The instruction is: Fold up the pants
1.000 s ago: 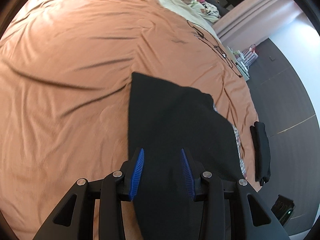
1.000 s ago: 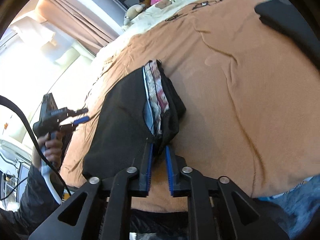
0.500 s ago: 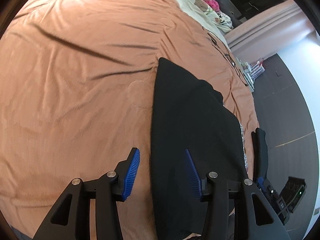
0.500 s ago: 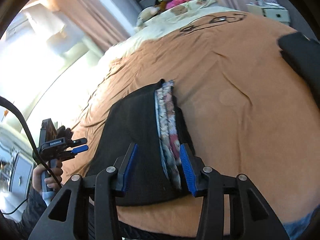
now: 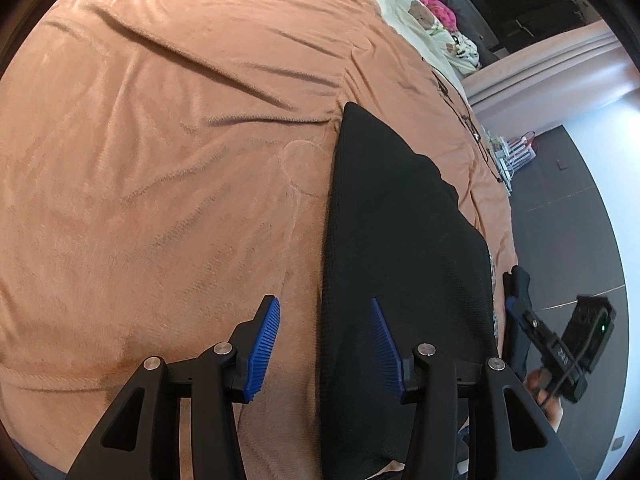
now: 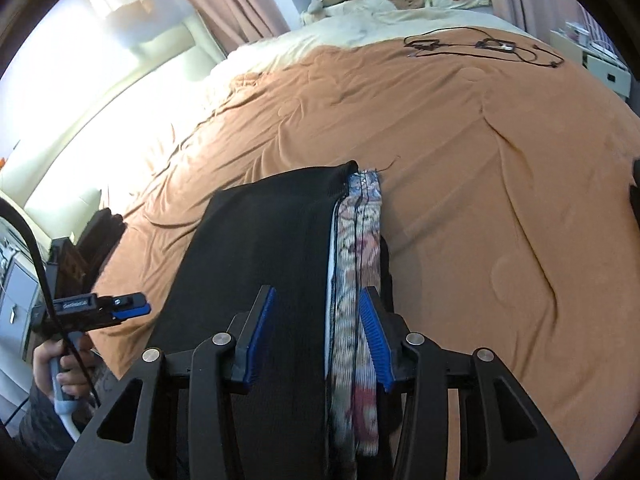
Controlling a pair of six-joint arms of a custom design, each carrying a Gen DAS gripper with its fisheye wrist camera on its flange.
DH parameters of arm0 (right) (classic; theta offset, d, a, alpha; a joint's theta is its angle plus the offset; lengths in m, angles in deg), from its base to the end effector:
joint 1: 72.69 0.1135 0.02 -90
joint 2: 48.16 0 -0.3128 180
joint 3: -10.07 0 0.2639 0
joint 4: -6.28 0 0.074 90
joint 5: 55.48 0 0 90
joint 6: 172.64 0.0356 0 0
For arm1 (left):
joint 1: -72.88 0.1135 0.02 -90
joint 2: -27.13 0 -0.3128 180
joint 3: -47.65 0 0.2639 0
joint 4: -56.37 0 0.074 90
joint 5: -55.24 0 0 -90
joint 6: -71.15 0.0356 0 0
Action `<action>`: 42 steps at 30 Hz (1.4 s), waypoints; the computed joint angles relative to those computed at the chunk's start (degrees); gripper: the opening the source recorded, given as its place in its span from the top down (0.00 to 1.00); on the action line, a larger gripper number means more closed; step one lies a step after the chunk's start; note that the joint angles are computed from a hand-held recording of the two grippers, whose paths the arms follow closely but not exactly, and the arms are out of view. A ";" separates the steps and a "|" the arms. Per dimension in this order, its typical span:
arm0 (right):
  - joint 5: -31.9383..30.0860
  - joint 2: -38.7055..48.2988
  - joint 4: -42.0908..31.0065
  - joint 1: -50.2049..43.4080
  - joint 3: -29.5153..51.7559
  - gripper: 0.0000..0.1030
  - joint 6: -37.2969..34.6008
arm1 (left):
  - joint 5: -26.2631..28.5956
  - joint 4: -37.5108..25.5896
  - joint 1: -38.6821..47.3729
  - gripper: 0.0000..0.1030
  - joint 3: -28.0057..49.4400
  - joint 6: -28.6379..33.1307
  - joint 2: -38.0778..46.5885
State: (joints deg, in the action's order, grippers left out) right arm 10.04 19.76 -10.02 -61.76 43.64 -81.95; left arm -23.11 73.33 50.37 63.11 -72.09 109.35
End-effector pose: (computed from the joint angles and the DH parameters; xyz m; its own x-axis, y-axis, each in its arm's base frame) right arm 0.1816 0.0501 0.1722 -0.7644 -0.1365 -0.6302 -0.4214 0.8455 0.3280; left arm 0.1377 -0.0649 0.0978 -0.8191 -0.5099 -0.2627 -0.2688 0.7459 -0.6094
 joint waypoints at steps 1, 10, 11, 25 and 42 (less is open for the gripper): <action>0.48 1.43 0.54 0.48 0.73 0.60 -0.28 | -0.03 0.38 -0.05 0.52 -0.07 -0.18 0.29; 5.33 12.60 3.93 7.65 8.12 0.60 0.46 | -0.59 1.46 -0.13 0.52 1.68 -0.77 3.73; 5.46 13.50 4.00 7.99 8.78 0.60 0.36 | -0.58 1.51 -0.23 0.52 1.92 -0.74 4.12; 9.14 23.58 1.68 10.06 16.57 1.00 0.47 | -2.59 0.87 -2.91 0.52 3.07 -2.22 5.58; 4.14 17.93 -1.84 5.26 14.20 1.00 1.33 | -4.36 -1.33 -6.26 0.52 5.36 -3.63 5.84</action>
